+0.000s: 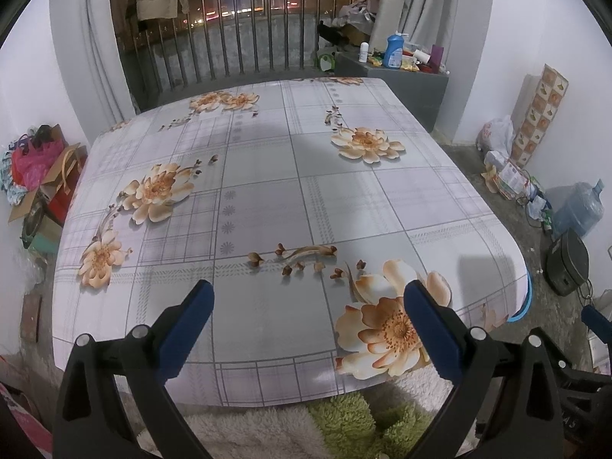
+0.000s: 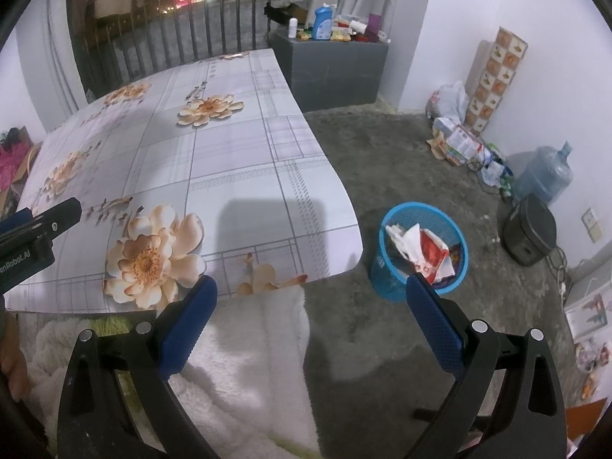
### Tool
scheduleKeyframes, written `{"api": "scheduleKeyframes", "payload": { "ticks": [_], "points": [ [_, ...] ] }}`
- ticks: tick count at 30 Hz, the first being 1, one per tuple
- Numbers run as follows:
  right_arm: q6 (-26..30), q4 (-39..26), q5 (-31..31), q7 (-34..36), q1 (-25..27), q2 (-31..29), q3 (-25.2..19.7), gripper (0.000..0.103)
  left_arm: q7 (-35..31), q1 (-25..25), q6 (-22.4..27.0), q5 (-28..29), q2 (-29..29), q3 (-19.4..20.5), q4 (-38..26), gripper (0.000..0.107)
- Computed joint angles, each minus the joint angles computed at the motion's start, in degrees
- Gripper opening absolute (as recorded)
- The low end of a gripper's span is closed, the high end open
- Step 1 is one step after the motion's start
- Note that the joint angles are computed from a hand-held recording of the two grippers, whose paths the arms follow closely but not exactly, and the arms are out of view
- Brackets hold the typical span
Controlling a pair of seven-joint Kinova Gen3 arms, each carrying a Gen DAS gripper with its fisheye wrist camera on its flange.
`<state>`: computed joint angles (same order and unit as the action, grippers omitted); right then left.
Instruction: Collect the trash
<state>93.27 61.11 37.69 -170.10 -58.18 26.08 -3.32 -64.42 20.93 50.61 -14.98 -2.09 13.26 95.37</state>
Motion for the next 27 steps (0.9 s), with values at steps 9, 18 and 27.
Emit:
{"api": "scheduleKeyframes", "payload": {
  "ticks": [9, 18, 27],
  "points": [
    [-0.64, 0.83, -0.2, -0.27, 0.27, -0.33, -0.21, 0.095, 0.03, -0.13, -0.16, 0.22, -0.14, -0.1, 0.37, 0.097],
    [-0.81, 1.33, -0.2, -0.33, 0.47, -0.69, -0.49, 0.095, 0.13, -0.15, -0.16, 0.22, -0.14, -0.03, 0.45, 0.097],
    [-0.98, 1.76, -0.2, -0.16, 0.65, -0.96, -0.66, 0.095, 0.14, -0.14, 0.01, 0.3, -0.13, -0.02, 0.46, 0.097]
  ]
}}
